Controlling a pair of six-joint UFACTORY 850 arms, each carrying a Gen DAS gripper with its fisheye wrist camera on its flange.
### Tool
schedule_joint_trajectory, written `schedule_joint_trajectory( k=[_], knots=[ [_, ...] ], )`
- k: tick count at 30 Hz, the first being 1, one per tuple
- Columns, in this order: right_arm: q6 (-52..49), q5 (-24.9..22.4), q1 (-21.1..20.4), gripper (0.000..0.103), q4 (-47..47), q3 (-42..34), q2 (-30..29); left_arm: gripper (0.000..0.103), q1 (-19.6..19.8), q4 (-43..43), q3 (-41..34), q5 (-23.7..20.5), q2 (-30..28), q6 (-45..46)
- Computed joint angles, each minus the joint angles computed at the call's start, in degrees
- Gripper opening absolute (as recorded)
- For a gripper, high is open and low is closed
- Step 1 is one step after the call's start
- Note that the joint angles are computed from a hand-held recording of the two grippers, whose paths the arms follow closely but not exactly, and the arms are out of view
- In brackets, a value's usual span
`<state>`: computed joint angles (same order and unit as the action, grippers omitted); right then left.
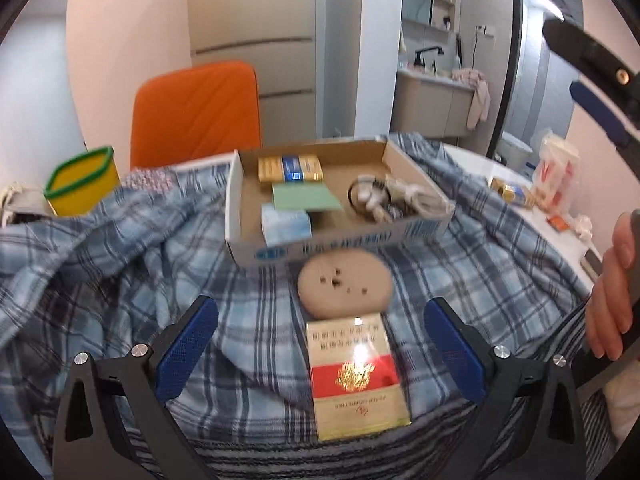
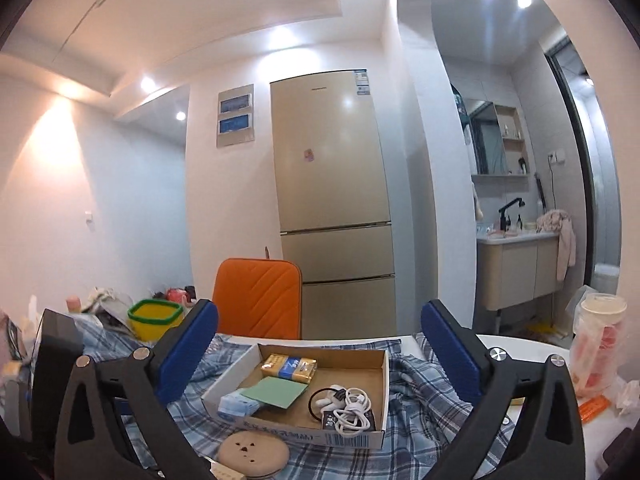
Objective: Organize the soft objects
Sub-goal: 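Lower the left gripper onto the red-and-gold cigarette pack and grasp it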
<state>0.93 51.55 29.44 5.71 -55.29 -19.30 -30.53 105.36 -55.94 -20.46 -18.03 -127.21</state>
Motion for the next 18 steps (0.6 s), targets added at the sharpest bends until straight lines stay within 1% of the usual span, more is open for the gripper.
schedule_joint_trajectory(
  k=[2, 4, 6, 8, 9, 11, 15, 18],
  knots=[
    [-1.06, -1.93, 0.36, 0.103, -0.06, -0.74, -0.72, 0.102, 0.27, -3.22, -0.45, 1.5, -0.92, 3.0],
    [-1.99, -5.56, 0.61, 0.103, -0.56, -1.99, -1.5, 0.102, 0.62, -3.52, -0.58, 3.1, -1.33, 3.17],
    [-2.91, -8.17, 0.86, 0.103, 0.03, -2.93, -2.19, 0.097, 0.98, -4.83, -0.81, 4.2, -1.73, 4.08],
    [-2.5, -10.49, 0.71, 0.103, -0.35, -3.7, -2.71, 0.096, 1.38, -5.11, -0.93, 5.21, -2.16, 4.09],
    [-2.57, -11.41, 0.71, 0.103, -0.03, -3.97, -2.92, 0.093, 1.44, -7.98, -1.28, 5.26, -2.6, 6.65],
    [-1.09, -12.49, 0.33, 0.103, -1.6, -4.47, -3.41, 0.087, 1.59, -11.07, -1.74, 5.76, -3.2, 9.76],
    [1.05, -14.52, -0.12, 0.103, -3.89, -5.61, -4.41, 0.087, 1.42, -8.79, -1.59, 6.55, -3.1, 8.65],
    [2.03, -15.59, -0.26, 0.103, -4.78, -6.17, -4.84, 0.085, 1.38, -10.73, -1.92, 7.19, -3.42, 11.31]
  ],
)
